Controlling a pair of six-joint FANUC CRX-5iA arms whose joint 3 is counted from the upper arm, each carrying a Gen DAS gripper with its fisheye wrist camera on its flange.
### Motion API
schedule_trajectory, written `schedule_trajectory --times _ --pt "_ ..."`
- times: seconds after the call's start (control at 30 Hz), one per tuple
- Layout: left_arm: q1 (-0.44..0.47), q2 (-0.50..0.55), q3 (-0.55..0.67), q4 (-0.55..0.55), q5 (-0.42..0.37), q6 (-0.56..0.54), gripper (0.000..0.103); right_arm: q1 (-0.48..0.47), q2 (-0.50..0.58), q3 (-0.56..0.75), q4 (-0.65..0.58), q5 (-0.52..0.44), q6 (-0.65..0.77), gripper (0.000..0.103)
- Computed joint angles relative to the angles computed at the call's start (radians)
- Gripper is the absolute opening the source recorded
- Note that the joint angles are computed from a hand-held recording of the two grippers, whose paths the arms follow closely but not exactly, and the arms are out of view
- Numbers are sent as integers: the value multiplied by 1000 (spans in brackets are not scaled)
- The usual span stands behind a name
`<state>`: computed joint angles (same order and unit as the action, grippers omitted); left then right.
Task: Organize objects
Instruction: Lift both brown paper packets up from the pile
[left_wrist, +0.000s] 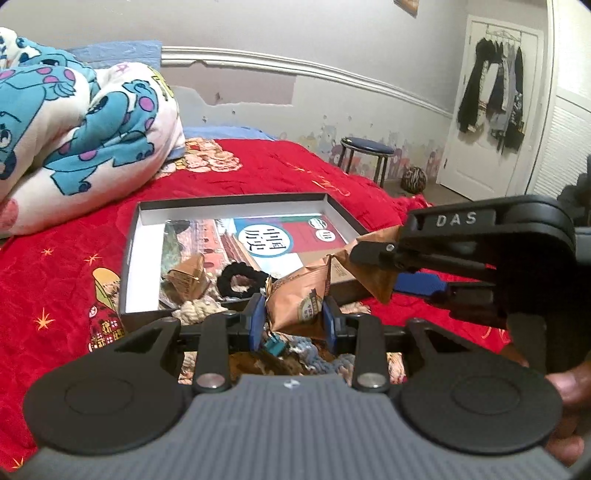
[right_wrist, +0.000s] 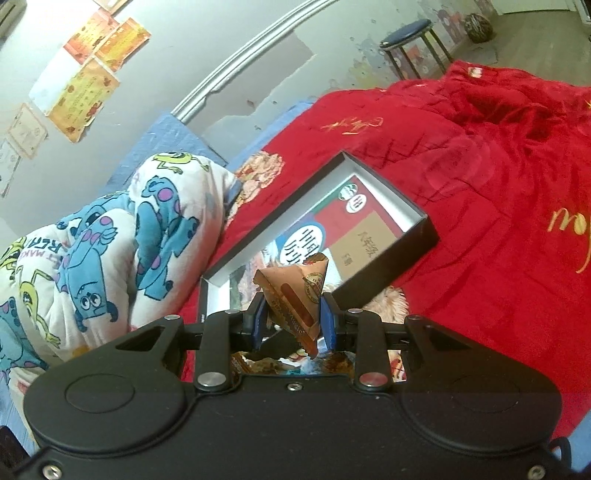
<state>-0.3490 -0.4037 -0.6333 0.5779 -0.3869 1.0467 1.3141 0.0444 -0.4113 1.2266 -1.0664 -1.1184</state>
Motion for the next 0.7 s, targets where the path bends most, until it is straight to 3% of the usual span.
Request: schedule_trajectory --times 0.3,0.7 --pt "11 0 -17 74 25 -41 37 -23 1 1 27 36 11 29" --pt "-7 56 7 58 88 -2 37 -71 8 9 68 99 11 30"
